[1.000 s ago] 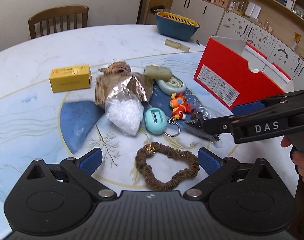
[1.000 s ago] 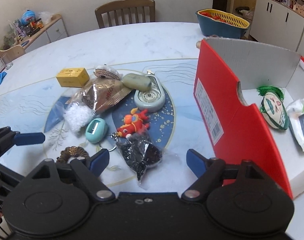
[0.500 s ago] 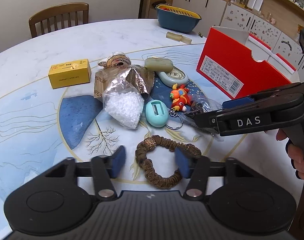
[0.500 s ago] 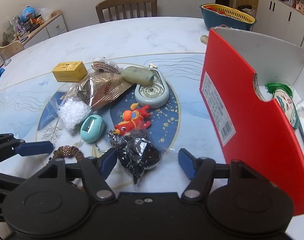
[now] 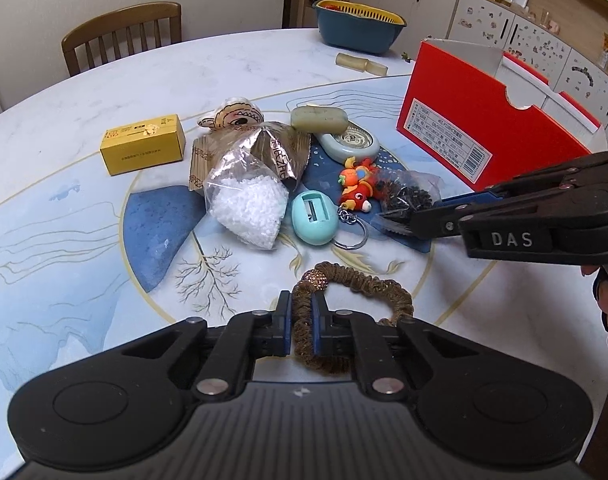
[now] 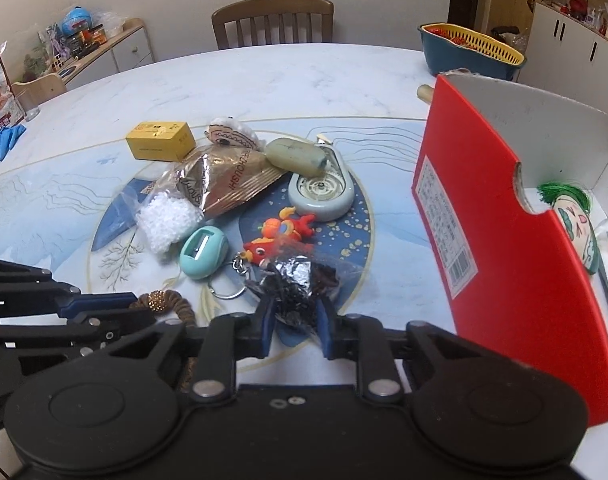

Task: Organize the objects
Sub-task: 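Carry the bracelet with the left tool while the right tool carries the black bag into the box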

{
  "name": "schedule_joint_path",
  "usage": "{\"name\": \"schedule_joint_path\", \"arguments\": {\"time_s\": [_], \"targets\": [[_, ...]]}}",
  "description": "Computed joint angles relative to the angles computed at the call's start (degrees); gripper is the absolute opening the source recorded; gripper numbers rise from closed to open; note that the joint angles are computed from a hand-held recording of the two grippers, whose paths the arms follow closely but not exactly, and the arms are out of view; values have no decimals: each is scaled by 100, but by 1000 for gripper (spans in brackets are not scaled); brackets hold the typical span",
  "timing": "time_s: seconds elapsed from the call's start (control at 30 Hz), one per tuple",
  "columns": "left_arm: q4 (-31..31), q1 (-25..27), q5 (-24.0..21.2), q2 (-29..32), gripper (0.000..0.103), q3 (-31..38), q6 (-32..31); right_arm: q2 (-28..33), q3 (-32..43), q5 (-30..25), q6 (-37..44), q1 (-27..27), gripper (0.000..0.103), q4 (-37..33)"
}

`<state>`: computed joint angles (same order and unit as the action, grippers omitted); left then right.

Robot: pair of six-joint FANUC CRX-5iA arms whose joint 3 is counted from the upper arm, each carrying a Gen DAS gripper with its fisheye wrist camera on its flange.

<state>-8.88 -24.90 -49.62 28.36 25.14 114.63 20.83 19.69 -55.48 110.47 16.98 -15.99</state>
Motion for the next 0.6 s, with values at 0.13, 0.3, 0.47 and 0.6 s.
{"name": "schedule_joint_path", "arguments": {"time_s": [0.13,0.3,0.47,0.6], "targets": [[148,30,70,-68,9,-94,95,-100,-13,-55,57,-102,6,-183],[179,22,104,-142,8,-94,203,-256,5,-218,209,-246,4,-413],[195,-7,157,-264,8,-54,272,-455,34,-365,383,-437,4,-679],[366,-6,234,-349,8,17,173,-561,193,-564,516,-638,4,-864]]}}
